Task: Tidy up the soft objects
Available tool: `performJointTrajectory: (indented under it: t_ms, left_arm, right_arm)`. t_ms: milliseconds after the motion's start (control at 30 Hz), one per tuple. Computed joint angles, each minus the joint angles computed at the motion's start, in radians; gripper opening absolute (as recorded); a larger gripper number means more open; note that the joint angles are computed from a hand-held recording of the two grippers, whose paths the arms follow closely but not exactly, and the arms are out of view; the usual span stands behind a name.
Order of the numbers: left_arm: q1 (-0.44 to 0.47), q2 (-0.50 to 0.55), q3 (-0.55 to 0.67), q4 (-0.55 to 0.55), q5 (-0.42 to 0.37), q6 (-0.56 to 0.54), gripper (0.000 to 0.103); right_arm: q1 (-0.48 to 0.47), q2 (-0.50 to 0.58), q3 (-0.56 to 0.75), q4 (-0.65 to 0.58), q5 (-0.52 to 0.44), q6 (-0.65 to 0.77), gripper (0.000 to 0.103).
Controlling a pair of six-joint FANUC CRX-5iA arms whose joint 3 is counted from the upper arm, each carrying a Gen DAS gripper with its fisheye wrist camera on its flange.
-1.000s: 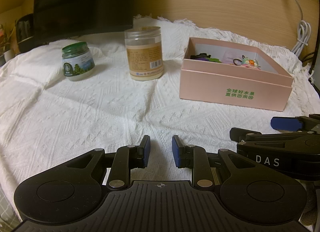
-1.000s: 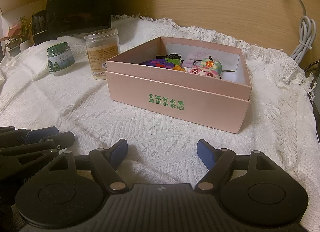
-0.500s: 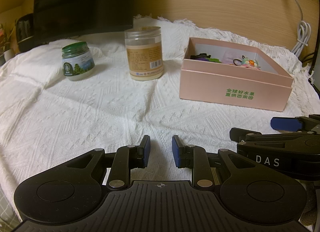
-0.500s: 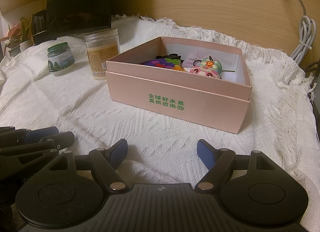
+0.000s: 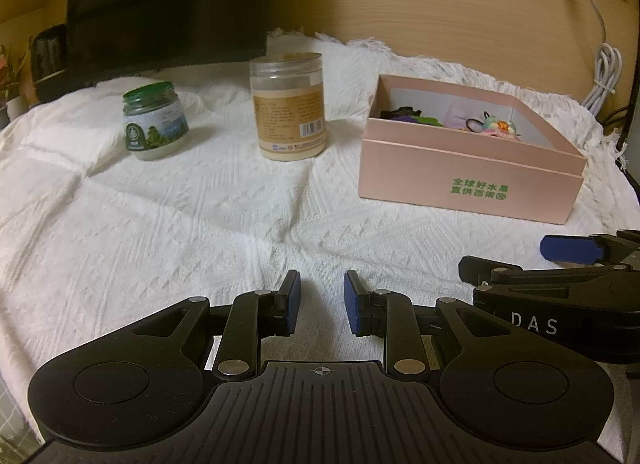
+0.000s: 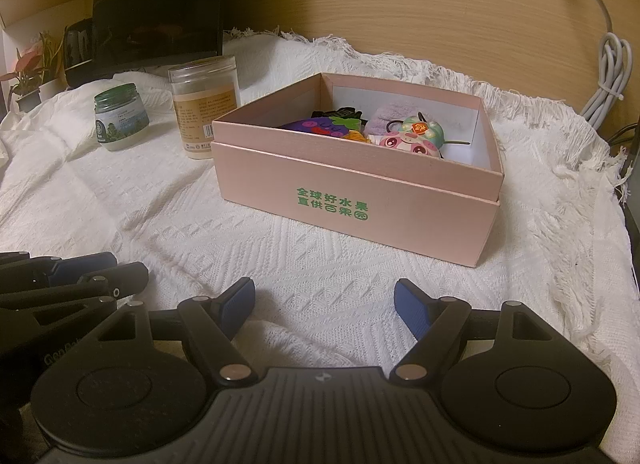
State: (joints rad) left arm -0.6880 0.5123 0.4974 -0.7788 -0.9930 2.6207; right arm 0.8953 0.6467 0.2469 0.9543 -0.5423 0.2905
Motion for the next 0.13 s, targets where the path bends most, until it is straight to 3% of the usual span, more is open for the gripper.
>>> performJointTrajectory:
  t_ms: [133]
  left_arm:
    - [0.001, 0.0, -0.001, 0.006, 0.009, -0.007, 0.026]
  right_arm:
    - [0.0, 0.0, 0.0, 0.0, 0.0, 0.0, 0.078]
